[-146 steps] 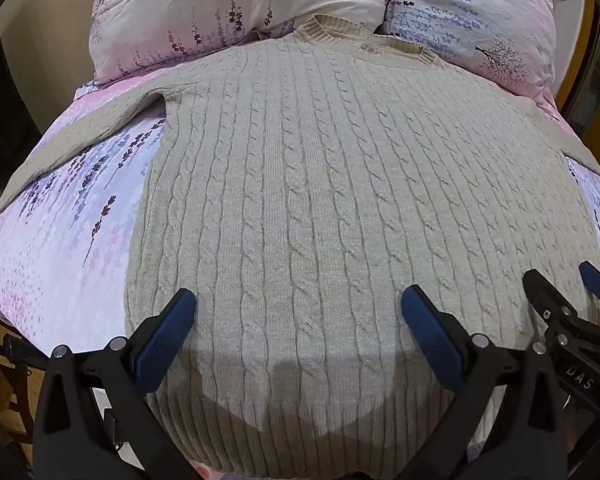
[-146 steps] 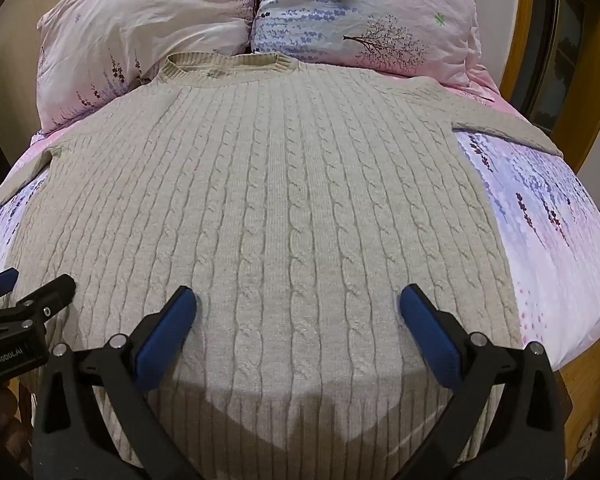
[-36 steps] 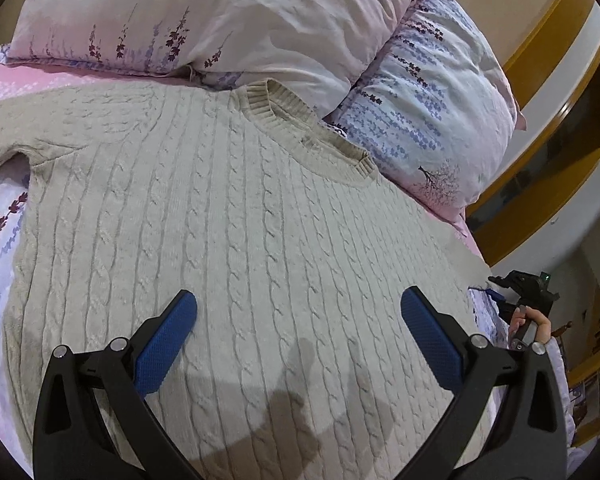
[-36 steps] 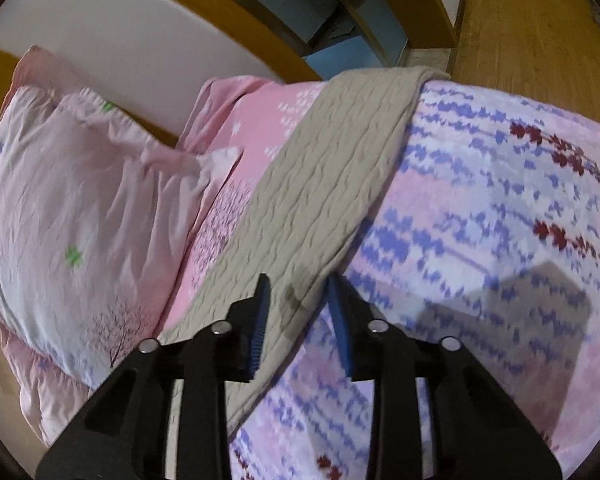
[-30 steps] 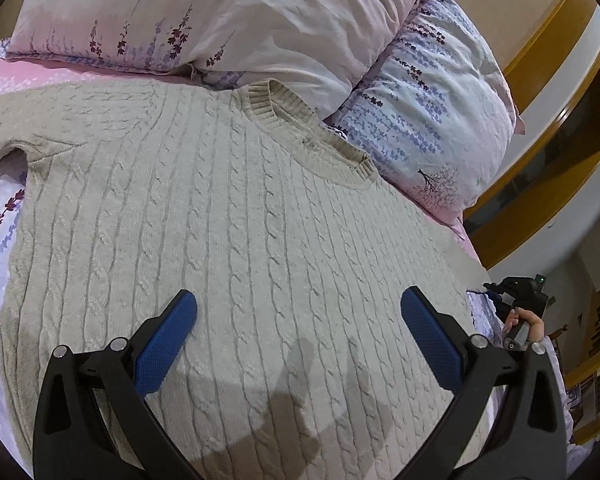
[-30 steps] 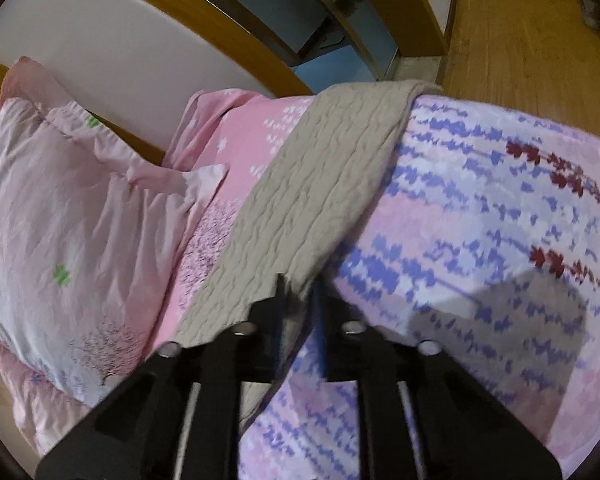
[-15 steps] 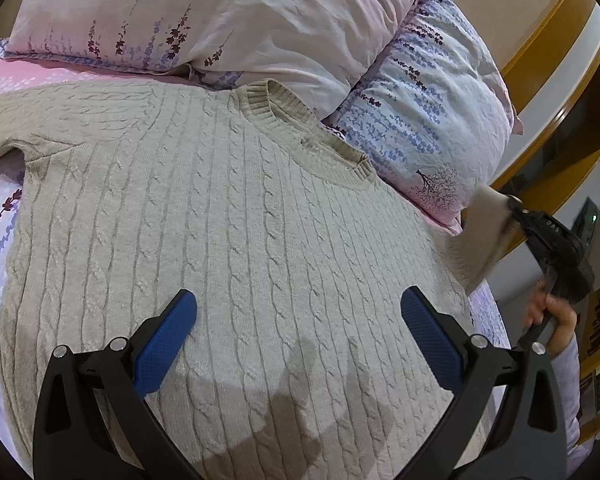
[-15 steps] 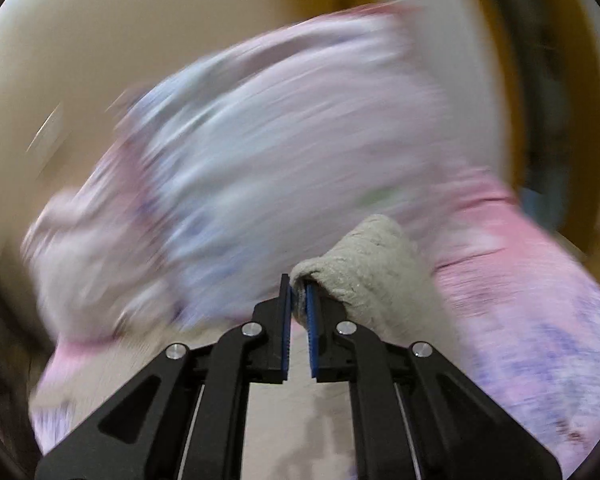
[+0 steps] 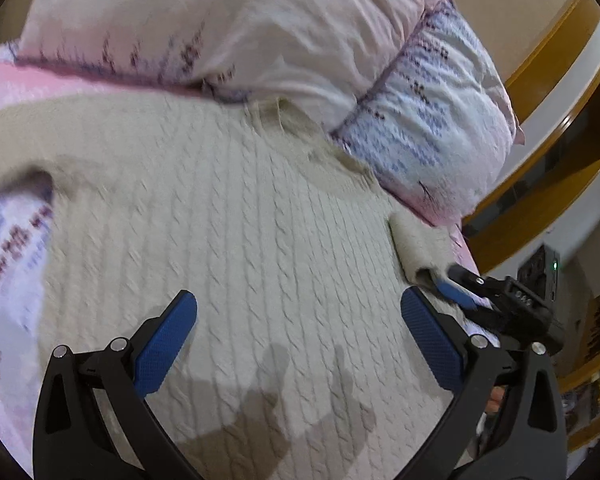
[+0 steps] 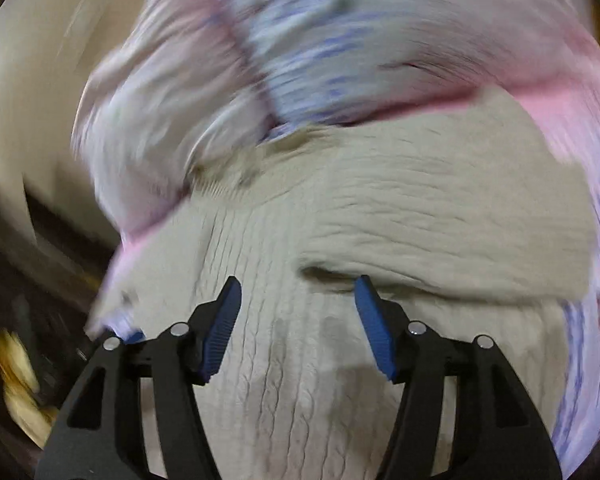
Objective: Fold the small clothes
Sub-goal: 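Fold the held sleeve across the sweater body and release it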
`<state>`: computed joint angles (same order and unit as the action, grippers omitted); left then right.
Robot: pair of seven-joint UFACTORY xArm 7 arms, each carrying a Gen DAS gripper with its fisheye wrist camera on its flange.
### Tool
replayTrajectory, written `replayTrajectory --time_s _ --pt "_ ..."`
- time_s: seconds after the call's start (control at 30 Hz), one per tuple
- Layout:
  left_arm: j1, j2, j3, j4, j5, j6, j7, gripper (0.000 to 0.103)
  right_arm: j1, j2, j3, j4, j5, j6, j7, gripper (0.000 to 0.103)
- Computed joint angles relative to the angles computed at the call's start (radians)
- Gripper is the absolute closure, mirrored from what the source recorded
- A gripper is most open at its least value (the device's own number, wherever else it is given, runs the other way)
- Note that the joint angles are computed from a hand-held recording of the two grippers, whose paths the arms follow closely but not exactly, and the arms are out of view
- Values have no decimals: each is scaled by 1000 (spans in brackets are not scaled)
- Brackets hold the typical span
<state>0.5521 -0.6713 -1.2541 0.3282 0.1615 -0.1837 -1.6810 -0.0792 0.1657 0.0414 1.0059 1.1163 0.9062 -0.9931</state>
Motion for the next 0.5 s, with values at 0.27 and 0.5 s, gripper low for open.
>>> replayTrajectory --time_s 0.27,0.5 --pt "-53 6 68 46 104 165 66 1 -40 -60 -48 -48 104 -279 59 69" --pt "10 110 49 52 122 67 100 1 -37 109 -12 104 -112 -338 237 65"
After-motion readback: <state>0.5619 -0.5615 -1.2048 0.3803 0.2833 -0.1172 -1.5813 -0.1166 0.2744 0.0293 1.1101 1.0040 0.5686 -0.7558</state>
